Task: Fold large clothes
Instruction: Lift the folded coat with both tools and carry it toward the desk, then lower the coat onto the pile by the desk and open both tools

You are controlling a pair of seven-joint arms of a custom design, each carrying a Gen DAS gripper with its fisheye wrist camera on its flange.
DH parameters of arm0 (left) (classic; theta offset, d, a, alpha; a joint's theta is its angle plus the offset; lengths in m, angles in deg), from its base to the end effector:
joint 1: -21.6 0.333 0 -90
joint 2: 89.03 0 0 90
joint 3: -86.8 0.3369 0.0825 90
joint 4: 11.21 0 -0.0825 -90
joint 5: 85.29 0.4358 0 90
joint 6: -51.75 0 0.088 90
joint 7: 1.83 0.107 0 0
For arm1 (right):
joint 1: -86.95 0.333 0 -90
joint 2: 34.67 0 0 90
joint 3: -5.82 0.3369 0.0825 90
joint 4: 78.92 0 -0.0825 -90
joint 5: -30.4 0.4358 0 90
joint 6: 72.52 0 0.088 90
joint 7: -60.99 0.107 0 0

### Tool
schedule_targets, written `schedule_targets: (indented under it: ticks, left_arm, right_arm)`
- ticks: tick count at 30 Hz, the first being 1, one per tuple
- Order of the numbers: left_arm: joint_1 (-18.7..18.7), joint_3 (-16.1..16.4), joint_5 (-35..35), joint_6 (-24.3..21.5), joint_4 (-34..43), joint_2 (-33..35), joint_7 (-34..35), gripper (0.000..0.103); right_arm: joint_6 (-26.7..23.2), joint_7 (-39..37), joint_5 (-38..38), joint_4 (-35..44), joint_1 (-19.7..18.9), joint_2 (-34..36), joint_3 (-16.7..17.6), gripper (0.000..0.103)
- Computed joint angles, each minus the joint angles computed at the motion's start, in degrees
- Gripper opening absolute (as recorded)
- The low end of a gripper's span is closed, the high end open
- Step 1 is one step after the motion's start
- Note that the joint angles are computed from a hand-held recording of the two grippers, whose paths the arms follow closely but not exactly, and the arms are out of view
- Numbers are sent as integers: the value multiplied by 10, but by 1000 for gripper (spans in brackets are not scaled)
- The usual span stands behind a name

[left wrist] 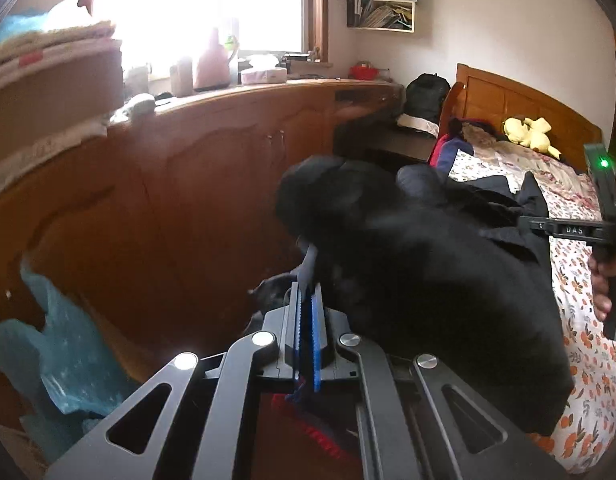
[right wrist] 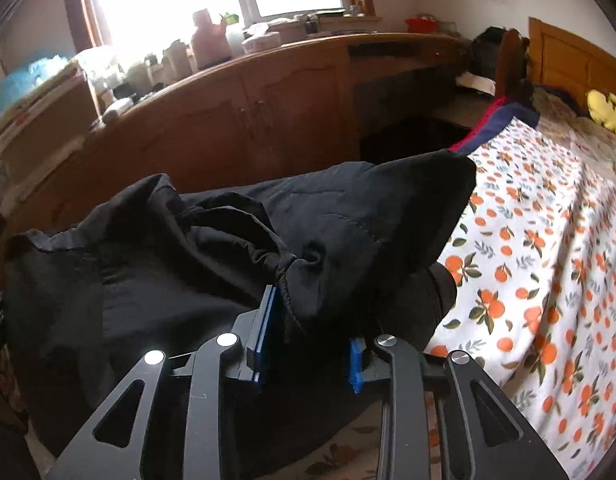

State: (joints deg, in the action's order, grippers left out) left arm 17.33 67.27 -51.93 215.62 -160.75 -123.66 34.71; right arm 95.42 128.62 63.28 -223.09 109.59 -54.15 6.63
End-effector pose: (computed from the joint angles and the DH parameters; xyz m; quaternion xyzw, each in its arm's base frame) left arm 0.3950 -0.2184 0.5149 -0.6293 0.6338 -0.3215 0.3145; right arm 0.4745 0.1684 0.4720 -0.7380 0.5532 -0.1376 0.3611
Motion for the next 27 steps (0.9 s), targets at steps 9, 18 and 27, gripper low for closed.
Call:
schedule_targets:
  ticks: [9, 18, 27]
  left_arm:
    - [4, -8, -3, -7, -20, -43, -24, 24]
    - [-30, -61, 12, -58, -13, -116, -56, 48]
    - [-36, -144, 66, -111, 69, -92, -124, 101]
  right_arm:
    - [-11, -4, -36, -53, -1, -97, -7, 38]
    - [-63, -32, -45, -140, 0, -263, -25, 38]
    - [-138, -11, -70, -211, -59, -447, -29, 41]
